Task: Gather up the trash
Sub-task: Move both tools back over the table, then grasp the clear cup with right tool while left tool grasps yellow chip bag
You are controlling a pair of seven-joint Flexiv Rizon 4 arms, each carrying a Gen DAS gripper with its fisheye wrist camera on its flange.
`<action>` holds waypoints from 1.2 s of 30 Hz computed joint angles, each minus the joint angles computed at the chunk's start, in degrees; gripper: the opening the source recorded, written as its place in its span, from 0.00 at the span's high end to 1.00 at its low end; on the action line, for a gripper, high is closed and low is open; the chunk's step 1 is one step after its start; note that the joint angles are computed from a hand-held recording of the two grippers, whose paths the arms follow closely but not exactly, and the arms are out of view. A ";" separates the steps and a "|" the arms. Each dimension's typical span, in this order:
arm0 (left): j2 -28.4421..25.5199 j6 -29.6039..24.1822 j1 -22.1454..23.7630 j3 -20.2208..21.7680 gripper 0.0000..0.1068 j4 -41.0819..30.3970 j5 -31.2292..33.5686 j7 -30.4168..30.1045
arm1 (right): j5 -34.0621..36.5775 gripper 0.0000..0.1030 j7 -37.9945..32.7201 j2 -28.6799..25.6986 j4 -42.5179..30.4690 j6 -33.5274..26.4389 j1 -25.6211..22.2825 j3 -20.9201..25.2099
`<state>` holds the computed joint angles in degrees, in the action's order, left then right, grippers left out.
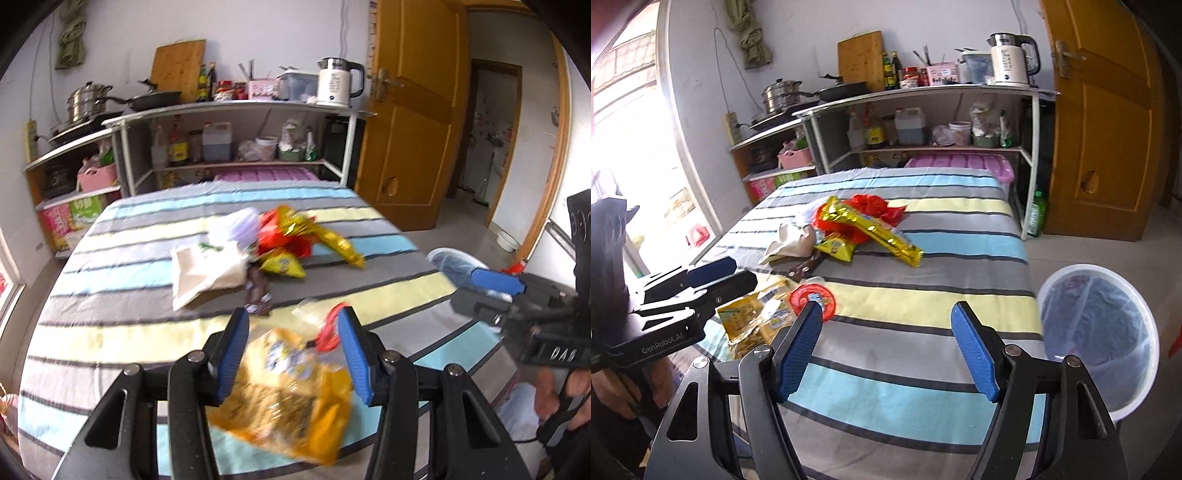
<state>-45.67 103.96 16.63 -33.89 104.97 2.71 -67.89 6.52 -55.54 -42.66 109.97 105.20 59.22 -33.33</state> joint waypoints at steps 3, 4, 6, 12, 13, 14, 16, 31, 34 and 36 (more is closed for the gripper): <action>-0.26 -0.37 0.99 0.79 0.47 0.57 -0.21 0.04 | -1.52 0.29 -0.46 -0.42 -1.79 -0.47 -1.92 2.38; -0.44 -0.56 1.38 0.76 0.47 0.69 -0.35 0.01 | -2.14 0.29 -0.65 -0.46 -2.37 -0.62 -2.71 3.36; -0.71 -0.69 2.13 0.81 0.45 0.95 -0.73 -0.15 | -3.70 0.29 -0.98 -0.80 -4.11 -1.26 -4.70 5.76; -1.69 -1.14 4.06 0.12 0.43 1.24 -0.82 -0.02 | -9.52 0.29 -0.89 -3.03 -10.63 -4.34 -11.78 13.87; -1.87 -1.38 4.20 0.08 0.42 1.11 -0.90 0.13 | -10.67 0.29 -0.73 -3.67 -12.03 -5.13 -13.12 15.42; -2.01 -1.74 4.22 0.22 0.42 0.97 -1.11 0.25 | -11.72 0.29 -0.51 -4.15 -13.15 -5.89 -14.19 16.60; -2.19 -2.87 4.03 0.65 0.42 0.53 -1.84 0.59 | -13.82 0.29 0.05 -5.43 -15.61 -7.49 -16.09 18.76; -2.42 -5.42 1.77 1.84 0.58 0.44 -6.54 3.66 | -23.37 0.55 5.31 -10.00 -24.16 -15.48 -23.91 26.64; -2.01 -4.95 0.70 3.02 0.79 0.49 -7.24 3.11 | -23.78 0.55 6.41 -9.48 -22.69 -14.22 -23.28 25.45; -2.50 -5.33 2.56 0.81 0.90 0.87 -7.21 3.09 | -23.64 0.55 7.27 -8.96 -21.34 -13.05 -22.61 24.28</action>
